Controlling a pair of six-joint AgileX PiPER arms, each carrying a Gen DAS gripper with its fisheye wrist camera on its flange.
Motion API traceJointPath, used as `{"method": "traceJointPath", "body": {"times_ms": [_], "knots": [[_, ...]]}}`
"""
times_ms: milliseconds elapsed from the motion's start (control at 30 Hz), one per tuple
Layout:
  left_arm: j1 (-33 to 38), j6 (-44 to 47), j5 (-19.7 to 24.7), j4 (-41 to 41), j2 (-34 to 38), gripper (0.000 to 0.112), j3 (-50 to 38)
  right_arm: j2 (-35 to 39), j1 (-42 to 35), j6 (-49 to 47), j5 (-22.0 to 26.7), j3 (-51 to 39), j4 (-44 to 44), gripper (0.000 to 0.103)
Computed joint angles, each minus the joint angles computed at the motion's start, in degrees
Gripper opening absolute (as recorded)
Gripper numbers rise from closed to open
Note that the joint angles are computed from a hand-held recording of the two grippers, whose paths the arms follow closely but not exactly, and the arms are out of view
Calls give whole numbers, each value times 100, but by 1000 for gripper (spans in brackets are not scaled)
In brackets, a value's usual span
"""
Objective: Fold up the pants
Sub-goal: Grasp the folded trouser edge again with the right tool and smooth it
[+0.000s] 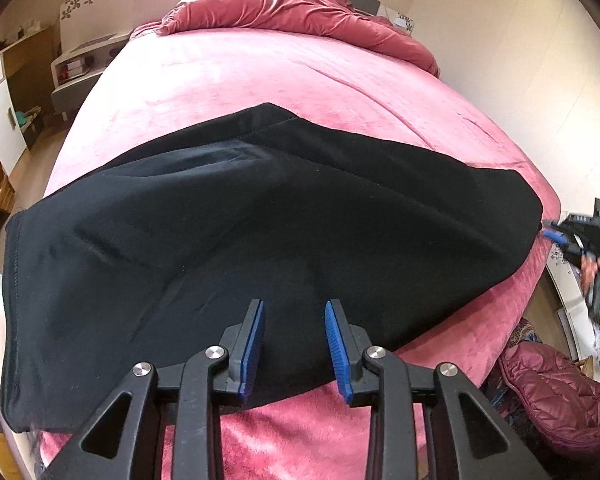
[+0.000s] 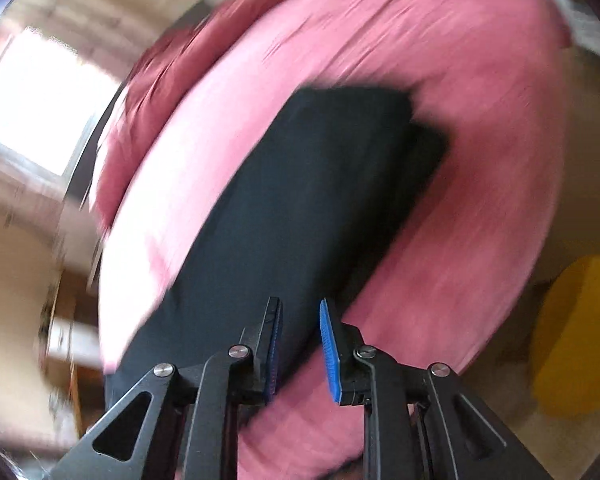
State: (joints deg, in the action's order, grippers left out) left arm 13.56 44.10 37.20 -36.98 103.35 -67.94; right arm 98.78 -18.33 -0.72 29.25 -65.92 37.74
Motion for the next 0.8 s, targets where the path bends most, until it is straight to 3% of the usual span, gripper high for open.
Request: {"method": "traceJointPath", "body": {"times_ms": [67,167,267,333,367,500,667,800], "knots": [[-64,-156,30,109,55,32,-93,263,-262,172,45,-448,-35,21],[-137,-312,38,220,29,32,-95,745,-448,770,267,-1191,-517,31],[-263,-463,57,378,126,32,-232,1122,-364,1438,488,-1758,-1160,30],[-322,-506,86,439,230,32,-362,1286,-321,1758,708,-2082,-1632,0],[-333,-494,89,432,223,32,-363,1222,-306,1821,640,-2034,-1798,0],[-384,-516,117,427,273,32,-441,787,-546,1464,266,-1420,-1510,0],[-494,-693,118,558,318,32,-496,739,-932,119,312,-1024,-20,6],[-578,-770,102,648,306,32,-497,1107,-911,196,299,-1349,39,11]]}}
